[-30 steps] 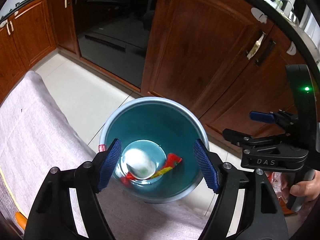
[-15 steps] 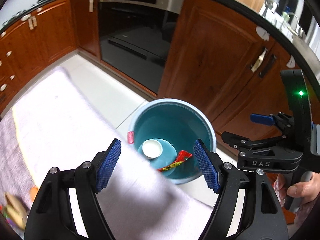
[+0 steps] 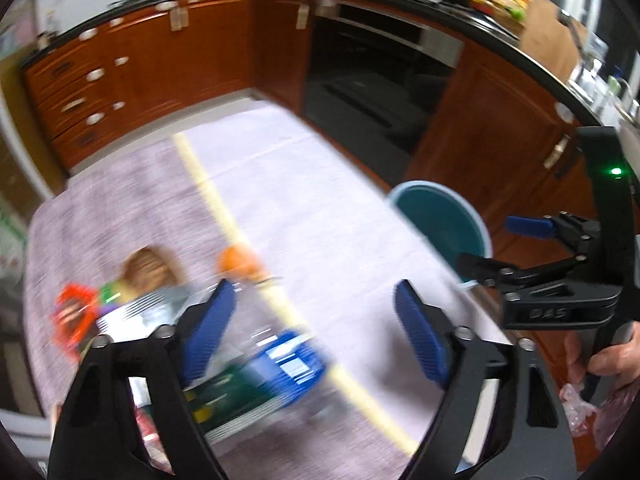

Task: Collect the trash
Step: 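Move the left gripper to the chip bag while the right approaches the water bottle, then grasp the silver-green chip bag with the left gripper while the right grasps the clear bottle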

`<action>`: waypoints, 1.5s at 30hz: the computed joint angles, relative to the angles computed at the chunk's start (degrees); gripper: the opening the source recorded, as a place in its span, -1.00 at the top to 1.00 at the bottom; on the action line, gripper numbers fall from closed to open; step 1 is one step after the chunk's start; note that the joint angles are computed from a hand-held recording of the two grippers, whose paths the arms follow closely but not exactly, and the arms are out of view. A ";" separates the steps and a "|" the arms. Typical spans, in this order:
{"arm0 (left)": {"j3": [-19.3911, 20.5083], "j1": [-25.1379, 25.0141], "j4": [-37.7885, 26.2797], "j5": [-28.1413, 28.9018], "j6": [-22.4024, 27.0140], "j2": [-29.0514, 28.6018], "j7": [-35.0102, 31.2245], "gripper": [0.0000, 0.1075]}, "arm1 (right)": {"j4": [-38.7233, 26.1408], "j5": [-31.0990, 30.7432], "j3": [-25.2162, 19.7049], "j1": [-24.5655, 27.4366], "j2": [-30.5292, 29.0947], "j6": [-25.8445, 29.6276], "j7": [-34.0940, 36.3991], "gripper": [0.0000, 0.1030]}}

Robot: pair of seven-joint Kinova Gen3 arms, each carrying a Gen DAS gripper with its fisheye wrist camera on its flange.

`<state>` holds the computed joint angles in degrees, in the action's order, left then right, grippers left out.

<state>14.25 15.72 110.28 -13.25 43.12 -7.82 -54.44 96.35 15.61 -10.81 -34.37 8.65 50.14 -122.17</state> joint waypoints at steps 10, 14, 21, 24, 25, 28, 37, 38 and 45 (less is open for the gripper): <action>-9.53 -6.13 13.10 5.97 -0.95 -11.49 -10.30 -0.84 | -7.50 1.83 -2.21 -9.23 5.61 5.68 -2.52 -0.77; -14.12 -6.44 15.95 12.03 -3.04 -11.85 -17.44 -0.84 | -8.86 1.76 -1.84 -11.72 7.35 7.37 -3.21 -0.77; -16.42 -7.19 18.48 20.30 -7.65 -10.40 -27.12 -0.83 | -10.36 1.68 -0.71 -13.17 9.26 8.39 -4.23 -0.77; -15.17 -8.37 19.10 22.19 -9.42 -10.15 -29.19 -0.63 | -10.47 0.89 -0.41 -12.80 9.81 8.12 -4.06 -0.77; -14.32 -8.96 19.26 22.10 -9.77 -10.12 -29.15 -0.49 | -10.67 0.44 -0.39 -12.58 10.08 7.99 -3.83 -0.77; -15.53 -7.64 19.23 24.97 -9.92 -9.28 -32.72 0.17 | -11.35 -0.39 -0.18 -12.30 11.02 7.73 -3.25 -0.77; -12.56 -9.53 19.96 24.27 -10.92 -11.41 -33.07 0.94 | -13.93 -3.50 -0.17 -11.93 13.94 6.60 -0.11 -0.77; -13.49 -9.50 19.73 24.56 -10.37 -12.13 -33.35 0.94 | -14.17 -3.95 -0.18 -11.89 14.22 6.40 0.35 -0.77; -13.63 -12.56 17.53 22.04 -7.15 -16.09 -31.60 0.94 | -16.30 -6.62 -0.13 -12.04 16.44 5.66 2.94 -0.77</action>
<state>0.62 3.17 127.81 8.79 35.96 -23.91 -86.04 80.05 8.99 -10.94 -46.42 25.09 55.81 -119.23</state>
